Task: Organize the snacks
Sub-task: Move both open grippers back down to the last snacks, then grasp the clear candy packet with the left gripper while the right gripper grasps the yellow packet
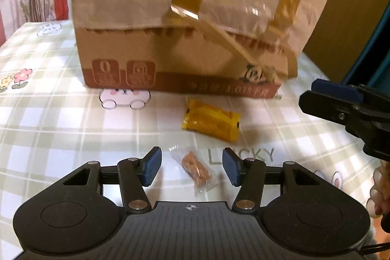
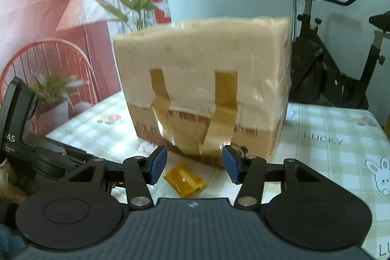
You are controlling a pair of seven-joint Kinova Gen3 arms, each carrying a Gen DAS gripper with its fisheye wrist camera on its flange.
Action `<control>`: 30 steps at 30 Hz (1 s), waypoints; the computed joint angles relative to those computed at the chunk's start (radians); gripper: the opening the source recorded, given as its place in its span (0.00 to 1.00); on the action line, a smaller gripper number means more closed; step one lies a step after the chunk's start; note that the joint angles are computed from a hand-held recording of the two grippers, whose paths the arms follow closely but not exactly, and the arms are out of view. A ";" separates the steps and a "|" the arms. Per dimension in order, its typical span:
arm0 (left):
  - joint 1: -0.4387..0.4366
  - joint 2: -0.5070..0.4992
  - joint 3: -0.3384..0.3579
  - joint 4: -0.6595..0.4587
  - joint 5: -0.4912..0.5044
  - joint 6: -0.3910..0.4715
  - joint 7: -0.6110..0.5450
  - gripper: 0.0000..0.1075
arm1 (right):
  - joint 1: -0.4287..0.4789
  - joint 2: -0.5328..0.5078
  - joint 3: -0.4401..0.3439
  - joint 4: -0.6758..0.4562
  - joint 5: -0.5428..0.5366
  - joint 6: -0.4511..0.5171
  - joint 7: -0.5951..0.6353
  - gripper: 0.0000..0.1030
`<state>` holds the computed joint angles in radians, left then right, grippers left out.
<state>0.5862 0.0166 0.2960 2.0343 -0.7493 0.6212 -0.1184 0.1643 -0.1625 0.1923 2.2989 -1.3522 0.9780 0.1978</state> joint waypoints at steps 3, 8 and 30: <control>0.010 0.034 -0.006 -0.008 -0.019 0.015 0.025 0.53 | -0.001 0.030 -0.004 0.005 -0.003 -0.006 0.007 0.52; 0.052 0.065 -0.022 -0.019 -0.069 0.065 0.041 0.33 | 0.000 0.060 -0.026 0.010 0.002 -0.035 0.018 0.52; -0.017 -0.052 0.037 0.078 -0.168 0.102 0.241 0.18 | -0.176 0.227 -0.208 -0.100 0.032 -0.308 0.131 0.52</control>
<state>0.5690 -0.0355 0.3334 2.1119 -0.9177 0.7229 0.1230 -0.0116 0.0644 -0.0161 2.1990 -1.3207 0.6698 0.3285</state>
